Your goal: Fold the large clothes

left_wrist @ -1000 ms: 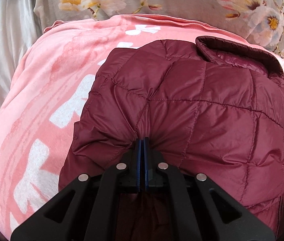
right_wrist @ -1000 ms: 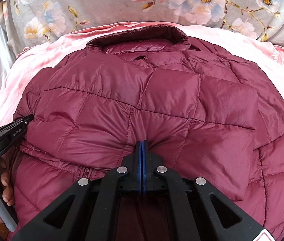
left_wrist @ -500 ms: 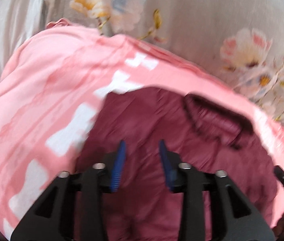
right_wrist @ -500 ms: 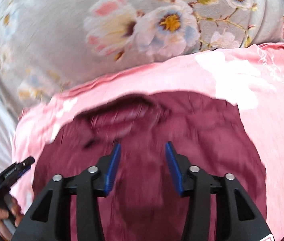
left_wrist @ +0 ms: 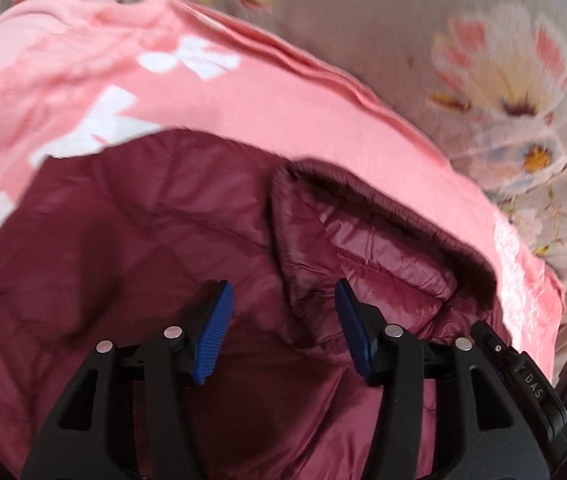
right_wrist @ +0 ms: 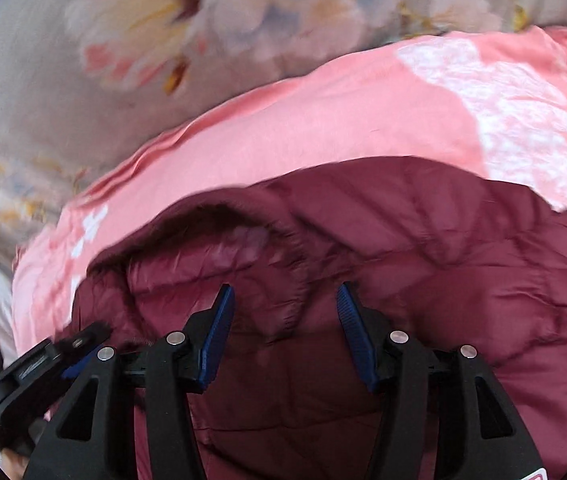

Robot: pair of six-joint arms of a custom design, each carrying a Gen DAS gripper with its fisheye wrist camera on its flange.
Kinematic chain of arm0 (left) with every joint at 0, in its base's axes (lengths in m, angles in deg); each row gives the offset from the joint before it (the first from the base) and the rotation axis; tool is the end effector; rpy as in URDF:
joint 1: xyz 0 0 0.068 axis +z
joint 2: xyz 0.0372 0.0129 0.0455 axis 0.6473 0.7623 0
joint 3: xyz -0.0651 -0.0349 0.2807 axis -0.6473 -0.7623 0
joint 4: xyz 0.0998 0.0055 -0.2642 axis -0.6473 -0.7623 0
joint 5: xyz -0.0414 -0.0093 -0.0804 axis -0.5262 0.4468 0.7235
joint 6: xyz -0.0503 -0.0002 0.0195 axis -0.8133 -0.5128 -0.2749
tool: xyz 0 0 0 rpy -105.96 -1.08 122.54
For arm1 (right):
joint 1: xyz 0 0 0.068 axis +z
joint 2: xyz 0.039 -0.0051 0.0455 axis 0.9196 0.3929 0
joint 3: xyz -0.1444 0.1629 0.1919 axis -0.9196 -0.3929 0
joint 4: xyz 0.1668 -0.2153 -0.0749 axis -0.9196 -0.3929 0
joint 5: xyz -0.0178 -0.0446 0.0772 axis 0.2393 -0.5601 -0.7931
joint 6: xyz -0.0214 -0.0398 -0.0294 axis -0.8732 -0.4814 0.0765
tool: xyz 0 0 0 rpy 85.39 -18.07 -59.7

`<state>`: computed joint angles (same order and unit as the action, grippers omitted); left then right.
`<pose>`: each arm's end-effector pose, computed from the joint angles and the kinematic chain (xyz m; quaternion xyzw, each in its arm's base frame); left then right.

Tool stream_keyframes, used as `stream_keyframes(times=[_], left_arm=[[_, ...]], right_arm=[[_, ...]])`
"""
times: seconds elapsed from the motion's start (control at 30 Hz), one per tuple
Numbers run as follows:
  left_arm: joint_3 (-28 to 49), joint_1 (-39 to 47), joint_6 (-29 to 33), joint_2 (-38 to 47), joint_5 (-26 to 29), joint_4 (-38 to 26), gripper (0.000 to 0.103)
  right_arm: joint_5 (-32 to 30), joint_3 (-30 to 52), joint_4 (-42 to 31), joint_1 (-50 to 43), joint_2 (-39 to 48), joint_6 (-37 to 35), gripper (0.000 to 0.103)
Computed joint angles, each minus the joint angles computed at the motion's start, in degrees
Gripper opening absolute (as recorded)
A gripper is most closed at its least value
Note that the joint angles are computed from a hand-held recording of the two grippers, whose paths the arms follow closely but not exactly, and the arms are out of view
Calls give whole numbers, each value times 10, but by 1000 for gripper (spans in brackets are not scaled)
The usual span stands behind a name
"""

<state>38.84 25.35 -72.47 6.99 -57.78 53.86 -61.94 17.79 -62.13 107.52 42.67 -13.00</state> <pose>0.2861 -0.0822 0.1248 -0.0546 0.9376 -0.1818 0.2914 0.2173 0.1698 0.1342 0.1997 0.9030 0.1471 0.3509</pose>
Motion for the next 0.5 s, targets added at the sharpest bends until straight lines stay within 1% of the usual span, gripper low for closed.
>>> stream_keyframes(times=[0.03,0.07,0.1,0.13,0.2,0.27,0.33,0.4,0.43,0.5], left_arm=[[8,-5,3,12,-2,-4,35],[12,-8,8,20,-4,-5,29],[17,-12,16,26,-2,-8,14],[18,-15,21,28,-2,-10,9],[2,-22,30,7,-17,1,6],[-16,-19,35,-17,-20,10,5],[-38,-14,40,-40,-23,21,5],[-36,-20,51,-19,-39,24,5],[-34,-23,56,2,-46,31,5],[-43,-29,61,18,-57,56,5]], right_arm=[[-9,3,6,4,3,-13,40],[-14,10,6,10,6,-31,16],[-10,15,1,19,0,-41,6],[-2,9,8,25,-12,-46,6],[18,-17,32,40,-57,-44,5],[26,-47,51,47,-96,-36,5],[36,-40,20,44,-74,-31,5],[26,-25,-4,34,-16,-27,4],[13,-24,5,29,9,-28,4],[18,-21,9,32,26,-30,3]])
